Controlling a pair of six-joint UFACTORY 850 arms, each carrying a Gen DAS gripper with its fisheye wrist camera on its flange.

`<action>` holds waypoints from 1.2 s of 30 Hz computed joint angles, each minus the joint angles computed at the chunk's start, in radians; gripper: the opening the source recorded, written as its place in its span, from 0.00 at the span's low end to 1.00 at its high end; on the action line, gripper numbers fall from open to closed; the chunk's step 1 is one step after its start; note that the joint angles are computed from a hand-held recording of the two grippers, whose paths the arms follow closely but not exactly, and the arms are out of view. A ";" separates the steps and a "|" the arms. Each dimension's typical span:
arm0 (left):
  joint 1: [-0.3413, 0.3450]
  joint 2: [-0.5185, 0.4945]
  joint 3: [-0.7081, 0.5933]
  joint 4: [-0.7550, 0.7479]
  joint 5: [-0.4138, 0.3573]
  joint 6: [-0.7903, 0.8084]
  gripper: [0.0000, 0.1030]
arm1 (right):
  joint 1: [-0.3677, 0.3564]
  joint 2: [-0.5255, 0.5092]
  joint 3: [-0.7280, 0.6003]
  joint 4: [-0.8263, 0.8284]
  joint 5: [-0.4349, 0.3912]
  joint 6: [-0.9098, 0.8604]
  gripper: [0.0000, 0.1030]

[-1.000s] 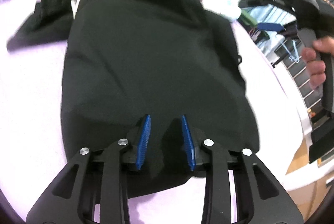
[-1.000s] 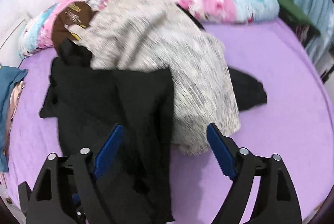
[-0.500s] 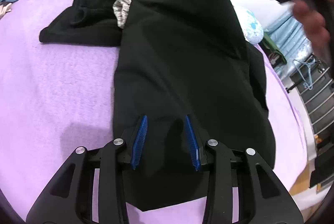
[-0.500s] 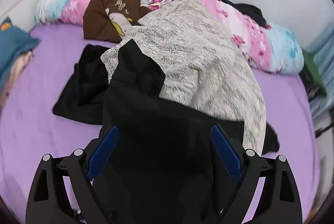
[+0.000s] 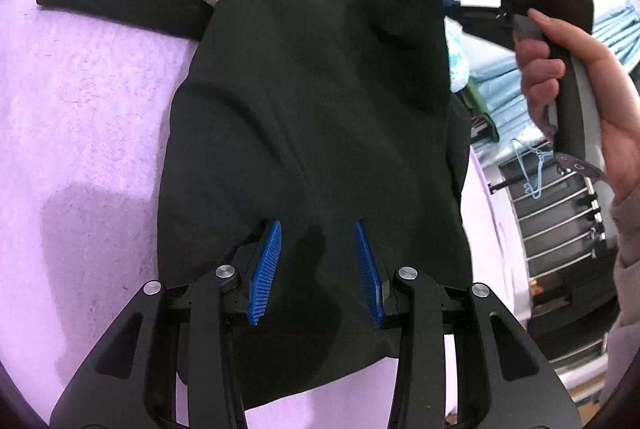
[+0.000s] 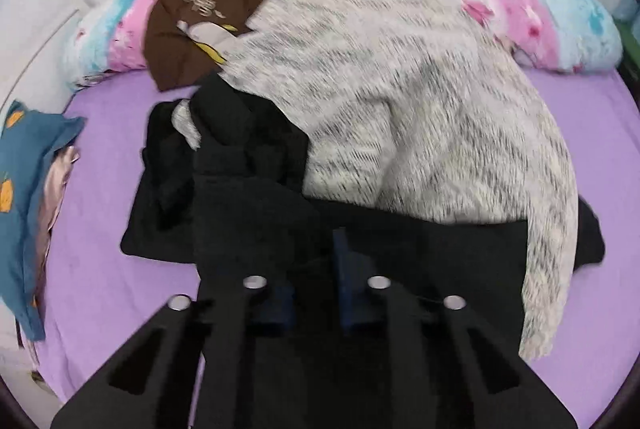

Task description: Fold large clothes

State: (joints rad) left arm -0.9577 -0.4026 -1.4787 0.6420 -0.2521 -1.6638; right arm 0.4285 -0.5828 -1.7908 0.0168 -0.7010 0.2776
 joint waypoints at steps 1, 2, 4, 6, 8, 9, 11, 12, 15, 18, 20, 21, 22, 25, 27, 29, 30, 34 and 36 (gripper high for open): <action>-0.003 -0.004 -0.008 -0.014 -0.006 0.023 0.35 | 0.001 0.000 -0.002 -0.023 -0.003 0.026 0.08; -0.006 -0.011 -0.017 -0.049 -0.007 0.064 0.35 | 0.001 0.000 -0.004 -0.039 -0.002 0.045 0.08; -0.014 -0.022 -0.034 -0.060 -0.019 0.083 0.35 | 0.003 0.004 0.001 -0.087 0.008 0.103 0.07; -0.022 -0.033 -0.052 -0.072 -0.035 0.111 0.35 | 0.005 0.007 0.002 -0.137 0.023 0.145 0.06; -0.026 -0.043 -0.068 -0.086 -0.048 0.138 0.35 | -0.002 0.000 -0.006 -0.151 0.025 0.166 0.06; -0.031 -0.051 -0.080 -0.090 -0.061 0.150 0.35 | -0.008 -0.007 -0.015 -0.145 0.022 0.164 0.06; -0.043 -0.070 -0.110 -0.097 -0.093 0.187 0.35 | -0.021 -0.033 -0.049 -0.146 0.016 0.155 0.06; -0.049 -0.081 -0.126 -0.090 -0.116 0.198 0.35 | -0.026 -0.048 -0.068 -0.166 0.015 0.166 0.06; -0.069 -0.115 -0.179 -0.075 -0.183 0.224 0.35 | -0.040 -0.085 -0.101 -0.154 0.010 0.160 0.04; -0.081 -0.142 -0.221 -0.068 -0.240 0.252 0.35 | -0.037 -0.107 -0.098 -0.178 0.029 0.170 0.04; -0.085 -0.149 -0.234 -0.070 -0.262 0.270 0.35 | -0.036 -0.113 -0.087 -0.206 0.033 0.192 0.04; -0.084 -0.145 -0.234 -0.081 -0.258 0.279 0.35 | -0.037 -0.111 -0.075 -0.214 0.038 0.202 0.04; -0.080 -0.134 -0.226 -0.100 -0.243 0.283 0.35 | -0.036 -0.104 -0.061 -0.227 0.040 0.215 0.04; -0.072 -0.081 -0.180 -0.053 -0.214 0.221 0.35 | -0.028 -0.081 -0.018 -0.340 0.014 0.301 0.19; -0.059 -0.029 -0.130 -0.015 -0.180 0.181 0.37 | -0.021 -0.065 -0.015 -0.392 -0.013 0.339 0.29; -0.042 0.011 -0.088 -0.026 -0.143 0.183 0.37 | -0.006 -0.041 -0.022 -0.424 -0.021 0.359 0.36; -0.030 0.036 -0.060 -0.026 -0.122 0.178 0.37 | 0.015 -0.025 -0.028 -0.485 -0.032 0.386 0.40; -0.003 0.072 -0.018 -0.003 -0.095 0.122 0.37 | 0.097 0.023 -0.036 -0.648 -0.068 0.388 0.57; 0.018 0.098 0.020 -0.040 -0.069 0.127 0.37 | 0.117 0.043 -0.032 -0.580 -0.052 0.300 0.58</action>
